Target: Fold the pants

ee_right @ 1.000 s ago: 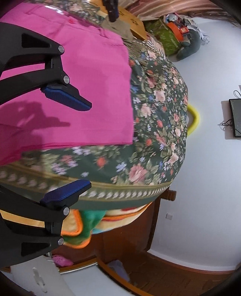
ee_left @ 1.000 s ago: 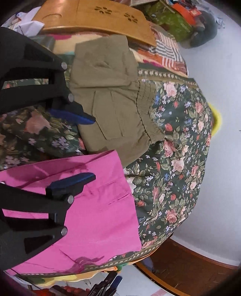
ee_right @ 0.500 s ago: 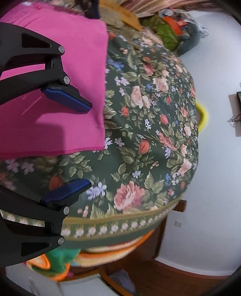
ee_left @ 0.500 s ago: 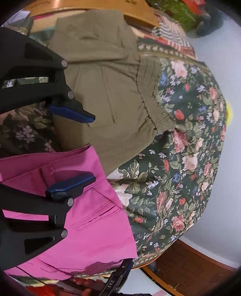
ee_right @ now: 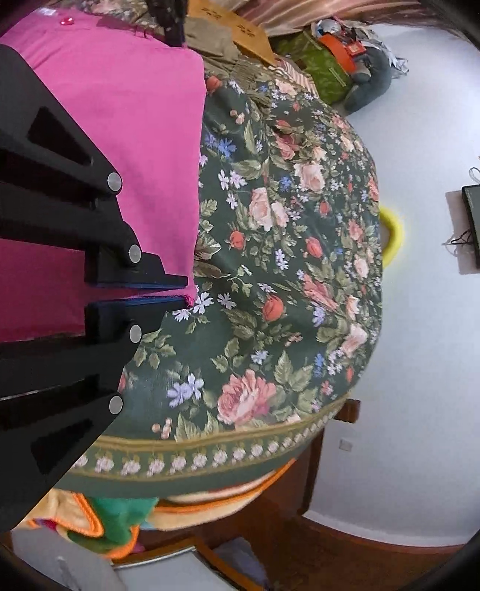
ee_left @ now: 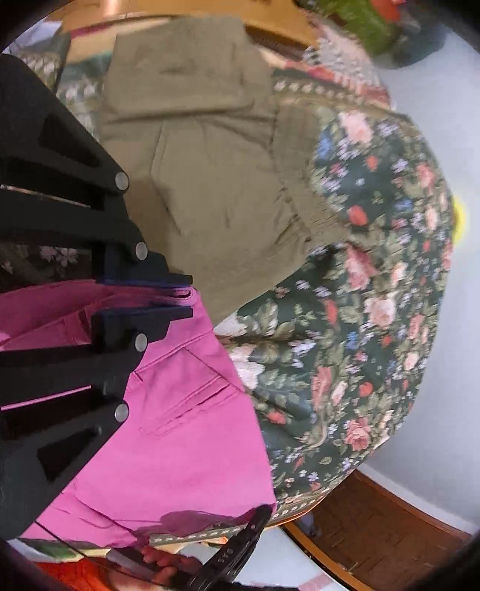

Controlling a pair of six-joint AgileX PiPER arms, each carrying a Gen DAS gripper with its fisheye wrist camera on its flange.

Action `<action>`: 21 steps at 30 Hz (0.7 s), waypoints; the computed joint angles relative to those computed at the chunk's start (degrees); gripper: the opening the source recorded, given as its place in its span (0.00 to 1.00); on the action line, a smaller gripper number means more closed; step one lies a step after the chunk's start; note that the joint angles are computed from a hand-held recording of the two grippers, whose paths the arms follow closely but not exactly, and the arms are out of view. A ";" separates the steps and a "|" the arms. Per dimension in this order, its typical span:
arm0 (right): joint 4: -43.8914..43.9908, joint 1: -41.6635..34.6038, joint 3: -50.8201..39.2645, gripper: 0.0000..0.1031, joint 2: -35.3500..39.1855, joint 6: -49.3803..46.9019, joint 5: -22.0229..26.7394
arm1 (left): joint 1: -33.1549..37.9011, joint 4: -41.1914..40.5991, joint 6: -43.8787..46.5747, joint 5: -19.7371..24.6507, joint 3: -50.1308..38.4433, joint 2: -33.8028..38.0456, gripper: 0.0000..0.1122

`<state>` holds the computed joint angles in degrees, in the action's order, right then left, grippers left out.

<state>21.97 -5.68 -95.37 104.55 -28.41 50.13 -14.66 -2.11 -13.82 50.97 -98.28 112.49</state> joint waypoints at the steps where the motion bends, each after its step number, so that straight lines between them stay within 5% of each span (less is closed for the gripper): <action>1: 0.01 -0.18 -0.27 0.03 -0.17 0.14 0.06 | -0.10 0.81 -0.56 0.19 -0.17 -0.72 0.07; 13: 5.45 -6.18 -7.03 0.02 -9.32 -0.59 5.20 | -9.38 16.35 -6.49 7.13 -8.72 -9.68 0.07; 21: 15.29 -16.17 2.08 0.02 -20.94 -10.64 12.53 | -17.56 25.89 -13.51 7.85 2.74 -20.58 0.07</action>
<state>37.26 -21.85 -93.28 83.62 -39.05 62.66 -32.22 23.77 -27.33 58.82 -95.54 91.91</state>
